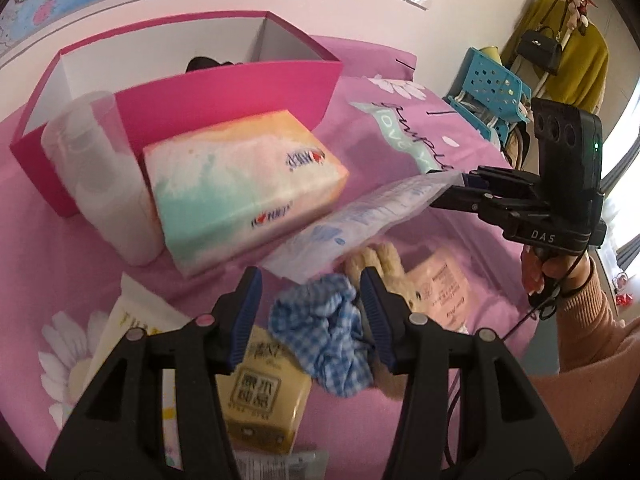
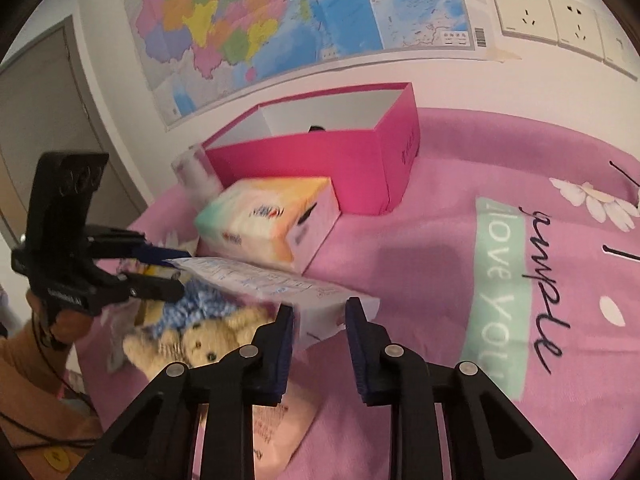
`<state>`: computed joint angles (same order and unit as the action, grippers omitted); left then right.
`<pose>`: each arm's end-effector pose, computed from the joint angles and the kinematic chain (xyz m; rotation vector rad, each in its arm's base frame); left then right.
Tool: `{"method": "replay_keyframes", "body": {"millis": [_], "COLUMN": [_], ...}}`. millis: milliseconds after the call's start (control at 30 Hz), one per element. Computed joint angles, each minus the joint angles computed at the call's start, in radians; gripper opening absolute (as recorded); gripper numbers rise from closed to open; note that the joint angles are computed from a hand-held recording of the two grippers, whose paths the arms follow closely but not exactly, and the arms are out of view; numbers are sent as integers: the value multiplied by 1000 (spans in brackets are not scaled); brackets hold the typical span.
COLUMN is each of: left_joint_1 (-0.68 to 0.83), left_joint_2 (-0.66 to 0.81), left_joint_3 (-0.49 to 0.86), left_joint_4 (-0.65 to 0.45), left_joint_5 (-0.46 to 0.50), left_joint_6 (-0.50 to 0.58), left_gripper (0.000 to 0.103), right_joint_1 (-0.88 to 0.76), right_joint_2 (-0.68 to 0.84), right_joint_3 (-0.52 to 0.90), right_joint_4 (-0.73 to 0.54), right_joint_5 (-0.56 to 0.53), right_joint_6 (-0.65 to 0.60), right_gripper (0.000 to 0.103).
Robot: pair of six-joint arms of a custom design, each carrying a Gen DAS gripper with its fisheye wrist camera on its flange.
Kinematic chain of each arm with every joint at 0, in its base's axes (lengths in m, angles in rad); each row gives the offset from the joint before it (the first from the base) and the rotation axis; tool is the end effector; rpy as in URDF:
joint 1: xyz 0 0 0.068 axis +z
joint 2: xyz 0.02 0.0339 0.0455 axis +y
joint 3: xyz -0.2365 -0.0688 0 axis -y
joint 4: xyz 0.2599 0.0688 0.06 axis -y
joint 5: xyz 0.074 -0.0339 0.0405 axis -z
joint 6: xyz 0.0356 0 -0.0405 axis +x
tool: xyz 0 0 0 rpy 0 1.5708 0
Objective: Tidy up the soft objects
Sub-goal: 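Grasp the clear cotton-swab bag with the right gripper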
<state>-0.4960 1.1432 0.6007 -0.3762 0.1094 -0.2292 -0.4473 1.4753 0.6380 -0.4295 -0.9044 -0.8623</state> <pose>0.2109 -0.1185 0.1590 0.3837 2.5066 -0.4339 0.2328 -0.0806 0.1044 -0.6357 2.1962 0.6658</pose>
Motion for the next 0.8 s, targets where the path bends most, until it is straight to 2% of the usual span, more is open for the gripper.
{"method": "replay_keyframes", "body": {"millis": [100, 200, 400, 467, 500, 567, 600, 733, 800], "left_joint_1": [-5, -7, 2, 15, 19, 0, -13, -32, -20], "left_joint_2": [36, 81, 109, 96, 92, 76, 71, 87, 105], "left_joint_3": [19, 47, 61, 58, 60, 67, 74, 96, 94], "left_joint_4": [33, 39, 45, 43, 46, 37, 35, 26, 28], "left_joint_5": [-32, -45, -37, -5, 16, 1, -14, -49, -44], "left_joint_6": [0, -1, -6, -12, -12, -18, -19, -23, -27], "left_gripper": [51, 37, 37, 36, 32, 30, 30, 30, 30], "right_joint_1": [12, 15, 24, 19, 14, 7, 8, 33, 42], "right_joint_2": [42, 91, 162, 170, 174, 191, 176, 67, 8], "right_joint_3": [45, 88, 124, 132, 141, 173, 176, 130, 81], "right_joint_4": [-8, -27, -11, -21, -41, -119, -155, -141, -38], "right_joint_5": [-17, -43, -62, -70, -78, -115, -130, -130, -90], "right_joint_6": [34, 56, 104, 101, 86, 34, 8, 9, 93], "right_gripper": [24, 25, 27, 23, 16, 12, 12, 11, 14]}}
